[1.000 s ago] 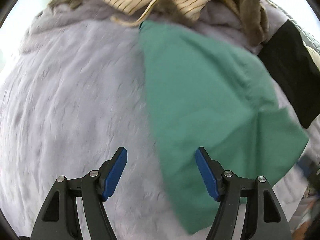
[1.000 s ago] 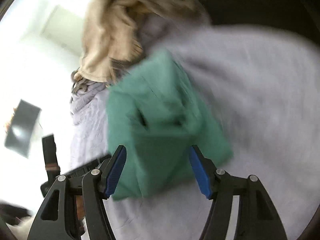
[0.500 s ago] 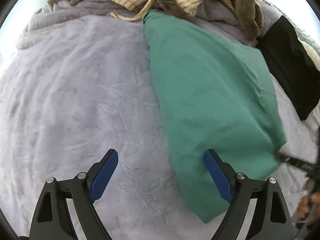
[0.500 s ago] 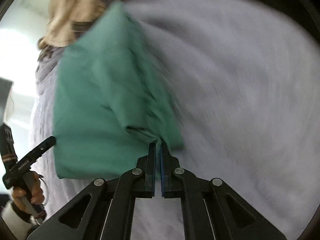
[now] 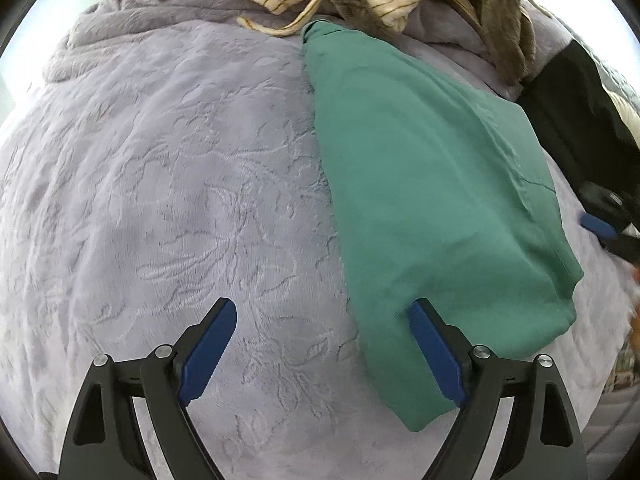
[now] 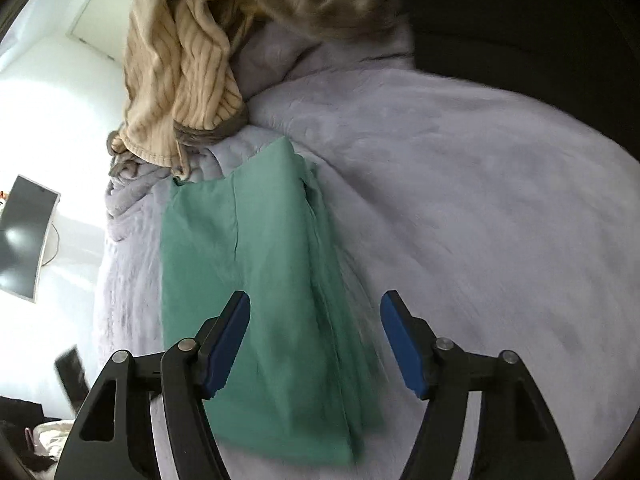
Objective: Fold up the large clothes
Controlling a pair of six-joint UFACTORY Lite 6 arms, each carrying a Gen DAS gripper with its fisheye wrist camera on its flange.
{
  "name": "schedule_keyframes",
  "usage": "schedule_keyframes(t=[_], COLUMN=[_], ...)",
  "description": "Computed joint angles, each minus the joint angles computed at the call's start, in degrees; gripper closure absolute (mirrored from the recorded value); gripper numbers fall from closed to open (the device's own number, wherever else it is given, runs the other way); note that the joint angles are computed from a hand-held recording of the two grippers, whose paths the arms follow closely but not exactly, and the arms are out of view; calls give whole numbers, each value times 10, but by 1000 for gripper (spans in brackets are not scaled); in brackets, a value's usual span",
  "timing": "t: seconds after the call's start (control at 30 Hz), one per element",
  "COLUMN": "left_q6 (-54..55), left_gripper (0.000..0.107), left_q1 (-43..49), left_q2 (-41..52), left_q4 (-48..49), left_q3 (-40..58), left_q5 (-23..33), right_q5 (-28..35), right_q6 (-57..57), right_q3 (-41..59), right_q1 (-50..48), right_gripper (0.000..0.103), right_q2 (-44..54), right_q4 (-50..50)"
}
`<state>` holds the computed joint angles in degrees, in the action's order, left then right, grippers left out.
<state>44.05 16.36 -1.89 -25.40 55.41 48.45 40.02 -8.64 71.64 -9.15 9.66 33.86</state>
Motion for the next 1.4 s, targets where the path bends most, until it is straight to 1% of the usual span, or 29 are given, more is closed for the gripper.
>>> schedule_keyframes(t=[0.03, 0.07, 0.1, 0.13, 0.2, 0.27, 0.33, 0.37, 0.4, 0.43, 0.47, 0.5, 0.57, 0.6, 0.67, 0.7, 0.77, 0.8, 0.87, 0.9, 0.93, 0.97, 1.0, 1.03, 1.07, 1.17, 1.23, 1.3, 1.4], left_q6=[-3, -5, -8, -10, -12, -8, -4, -2, -4, -10, -15, -21, -18, -15, -15, -20, -25, -21, -8, 1, 5, 6, 5, 13, 27, 50, 52, 48, 38], left_gripper=[18, 18, 18, 18, 18, 18, 17, 15, 12, 10, 10, 10, 10, 10, 10, 10, 10, 10, 10, 10, 10, 10, 10, 10, 10, 10, 10, 10, 10], left_q1=[2, 3, 2, 2, 3, 0, -4, -6, -10, -17, -22, -26, -25, -19, -11, -8, -6, -2, 2, 2, -6, -16, -24, -27, -21, 4, 10, 7, 2], left_q2=[-3, -2, -2, -2, -6, -6, 4, 10, 14, 17, 17, 13, 7, 10, 12, 10, 2, -2, -10, -17, -22, -28, -33, -36, -38, -26, -27, -35, -42], left_q4=[-1, -2, -3, -3, -3, -5, -15, -24, -28, -27, -24, -18, -13, -10, -8, -3, 3, 0, -12, -16, -11, 1, 13, 18, 11, -15, -18, -11, 1], left_q3=[-3, -4, -5, -5, -7, -12, -16, -16, -17, -18, -18, -19, -21, -17, -9, -6, -1, 0, 5, 1, -5, -16, -27, -42, -52, -54, -57, -59, -56], left_q5=[0, 0, -2, -3, -3, -12, -17, -15, -16, -23, -25, -27, -29, -23, -13, -9, -2, 6, 25, 29, 25, 15, 4, -9, -15, 2, 8, 6, 7], right_q5=[2, 3, 7, 16, 18, 16, 29, 35, 42, 46, 42, 29, 12, 11, 16, 20, 30, 35, 40, 37, 32, 24, 13, 0, -7, -16, -26, -26, -9], right_q6=[0, -2, -6, -7, 27, 15, 22, 35, 51, 60, 65, 64, 73, 74, 19, -3, -35, -51, -57, -53, -41, -15, 12, 29, 23, -87, -146, -151, -99], right_q3=[42, 82, 114, 152, 215, 271, 324, 346, 364, 369, 352, 321, 256, 223, 136, 101, 17, -30, -81, -106, -132, -149, -165, -188, -211, -279, -309, -321, -320], right_q1=[6, 10, 15, 25, 50, 63, 56, 53, 51, 47, 40, 29, 9, 0, -20, -25, -29, -29, -21, -11, -1, 11, 20, 19, 2, -62, -81, -85, -84], right_gripper=[35, 46, 88, 95, 95, 95, 95, 95, 92, 90, 79, 70, 65, 65, 64, 58, 50, 50, 50, 52, 58, 75, 81, 81, 81, 81, 81, 79, 78], right_q2=[52, 103, 141, 177, 212, 235, 277, 299, 326, 338, 334, 315, 260, 228, 142, 106, 14, -40, -97, -123, -147, -159, -159, -154, -146, -125, -119, -133, -159], right_q4=[7, 15, 22, 23, -23, -34, -51, -77, -110, -119, -117, -102, -80, -70, -13, 5, 29, 44, 48, 45, 33, 4, -26, -32, -13, 125, 190, 198, 148])
